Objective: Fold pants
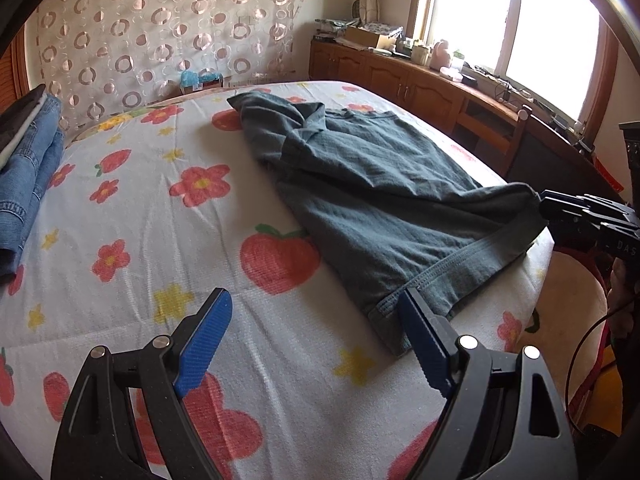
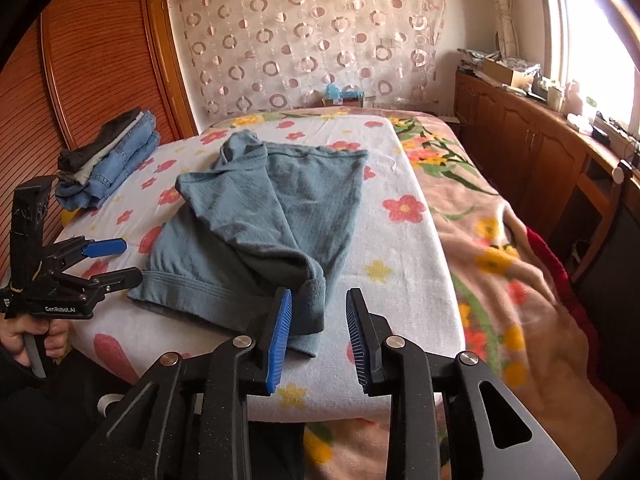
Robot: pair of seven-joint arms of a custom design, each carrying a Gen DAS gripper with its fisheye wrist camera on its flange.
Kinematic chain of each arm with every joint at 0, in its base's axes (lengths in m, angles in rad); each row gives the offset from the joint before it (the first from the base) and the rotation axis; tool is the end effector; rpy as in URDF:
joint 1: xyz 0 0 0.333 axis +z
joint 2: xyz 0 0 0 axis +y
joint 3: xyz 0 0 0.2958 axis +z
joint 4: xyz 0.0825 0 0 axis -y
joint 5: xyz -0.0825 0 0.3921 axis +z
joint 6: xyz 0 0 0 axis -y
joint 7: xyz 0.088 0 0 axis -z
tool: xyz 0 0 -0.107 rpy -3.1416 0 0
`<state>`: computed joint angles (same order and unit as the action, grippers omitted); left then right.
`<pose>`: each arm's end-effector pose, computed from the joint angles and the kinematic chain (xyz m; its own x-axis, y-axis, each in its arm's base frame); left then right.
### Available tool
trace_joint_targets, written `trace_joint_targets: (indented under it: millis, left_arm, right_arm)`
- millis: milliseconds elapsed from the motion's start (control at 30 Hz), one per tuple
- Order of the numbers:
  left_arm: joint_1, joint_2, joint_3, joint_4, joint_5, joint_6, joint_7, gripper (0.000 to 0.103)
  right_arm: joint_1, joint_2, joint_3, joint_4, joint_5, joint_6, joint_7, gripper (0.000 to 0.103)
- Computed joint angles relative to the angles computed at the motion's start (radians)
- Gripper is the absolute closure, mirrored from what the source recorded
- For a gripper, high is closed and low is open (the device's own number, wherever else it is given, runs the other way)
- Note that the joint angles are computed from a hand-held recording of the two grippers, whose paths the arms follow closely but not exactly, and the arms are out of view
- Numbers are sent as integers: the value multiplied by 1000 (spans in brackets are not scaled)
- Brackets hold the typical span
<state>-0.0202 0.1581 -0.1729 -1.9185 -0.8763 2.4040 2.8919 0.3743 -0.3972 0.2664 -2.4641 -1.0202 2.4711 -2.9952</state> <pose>0.6178 -0.1222 0.4250 -0.8220 -0.5609 0.0979 -0.4635 0.5593 -0.6872 0.3738 0.2849 0.4520 -0.2988 -0.9487 -0.1030 -0.5587 0.2614 -0.7871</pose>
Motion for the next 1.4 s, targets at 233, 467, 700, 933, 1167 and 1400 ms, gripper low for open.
trace_joint_targets:
  millis: [233,467,700,933,1167,1400]
  left_arm:
    - [19,-33,6,4,-112,7,52,17]
    - [28,-38,17,42,-175,32,81,17]
    - [39,-23,18,77,-200,46,89,17]
    - [50,-1,15,107,-207,60,81,17]
    - [59,24,10,126,-182,76,52,17]
    - [69,29,8,124,-177,86,50,17]
  right_arm:
    - [-9,15,3,22,-47,9,6,70]
    - [-28,89,-15,96,-117,59,-16,63]
    - [-32,154,-38,161,-173,101,-33,58]
    - [-42,237,-81,233,-181,176,-86,57]
    - [-45,369,-133,346,-95,248,-221,54]
    - [-30,502,-171,476,56,310,-415,54]
